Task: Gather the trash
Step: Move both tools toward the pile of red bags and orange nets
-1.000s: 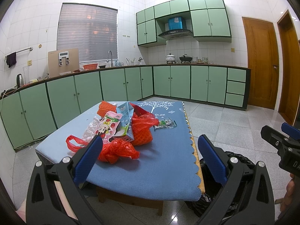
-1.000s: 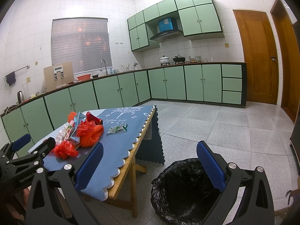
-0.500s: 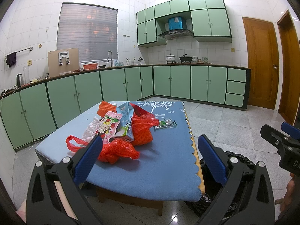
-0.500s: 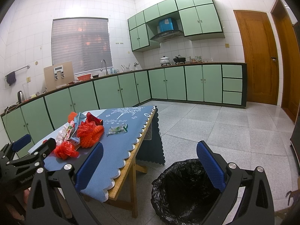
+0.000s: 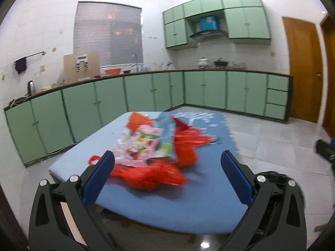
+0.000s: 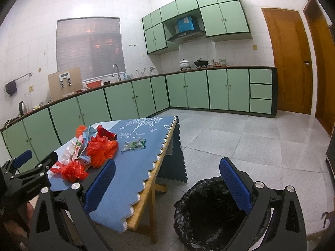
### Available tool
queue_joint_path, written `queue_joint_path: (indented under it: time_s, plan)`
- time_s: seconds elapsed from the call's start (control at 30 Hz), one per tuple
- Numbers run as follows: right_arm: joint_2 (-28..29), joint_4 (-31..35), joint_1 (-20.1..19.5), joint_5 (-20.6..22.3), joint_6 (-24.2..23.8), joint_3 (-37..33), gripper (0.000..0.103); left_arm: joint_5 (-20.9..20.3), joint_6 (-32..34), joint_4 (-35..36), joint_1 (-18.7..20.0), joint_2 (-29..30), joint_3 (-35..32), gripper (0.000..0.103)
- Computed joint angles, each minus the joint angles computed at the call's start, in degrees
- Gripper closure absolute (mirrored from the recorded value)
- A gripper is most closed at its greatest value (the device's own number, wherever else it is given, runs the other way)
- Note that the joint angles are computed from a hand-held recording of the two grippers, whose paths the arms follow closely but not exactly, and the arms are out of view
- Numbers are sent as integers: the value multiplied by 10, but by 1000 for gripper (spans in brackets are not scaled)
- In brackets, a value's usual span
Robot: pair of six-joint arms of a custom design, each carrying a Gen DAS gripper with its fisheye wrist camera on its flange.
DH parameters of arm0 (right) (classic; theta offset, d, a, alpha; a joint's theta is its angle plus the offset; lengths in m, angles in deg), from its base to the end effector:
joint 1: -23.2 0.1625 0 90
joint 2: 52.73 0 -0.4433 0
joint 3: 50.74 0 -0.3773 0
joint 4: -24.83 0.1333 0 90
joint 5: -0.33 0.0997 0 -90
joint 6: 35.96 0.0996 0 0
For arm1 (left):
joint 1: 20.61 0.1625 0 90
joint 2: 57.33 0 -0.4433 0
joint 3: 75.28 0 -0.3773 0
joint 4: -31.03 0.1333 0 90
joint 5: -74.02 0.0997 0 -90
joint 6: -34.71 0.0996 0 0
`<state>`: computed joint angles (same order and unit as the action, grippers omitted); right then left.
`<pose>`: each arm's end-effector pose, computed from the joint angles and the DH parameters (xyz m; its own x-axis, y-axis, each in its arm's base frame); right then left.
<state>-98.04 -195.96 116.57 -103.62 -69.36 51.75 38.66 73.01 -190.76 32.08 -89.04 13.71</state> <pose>0.1466 -0.6296 0.2290 -0.8110 -0.0099 0.5849 -0.5547 0.3309 -0.7635 -0.2314 -0.6576 0.1588 -0.6347 -0.0836 -0.7682 0.7076 0.3367 -0.6213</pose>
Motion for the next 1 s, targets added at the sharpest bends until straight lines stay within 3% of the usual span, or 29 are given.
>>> queue_joint_path:
  time_s: [0.23, 0.53, 0.77, 0.8, 0.87, 0.93, 1.0]
  plan:
    - [61, 84, 26, -10, 16, -95, 7, 35, 42, 8, 40, -11, -53, 5]
    - [152, 258, 53, -16, 36, -258, 24, 19, -29, 85, 72, -41, -36, 5]
    - [211, 375, 56, -15, 62, -374, 36, 6, -6, 87, 85, -31, -53, 5]
    - [219, 391, 56, -13, 67, -390, 39, 4, -9, 92, 87, -30, -55, 5]
    - [228, 433, 55, -9, 71, -417, 57, 1, -15, 102, 92, -30, -59, 5]
    - [231, 457, 52, -2, 73, -428, 86, -1, -21, 108, 95, -29, -63, 5]
    - [228, 464, 50, 10, 72, -426, 91, -5, -20, 108, 97, -26, -66, 5]
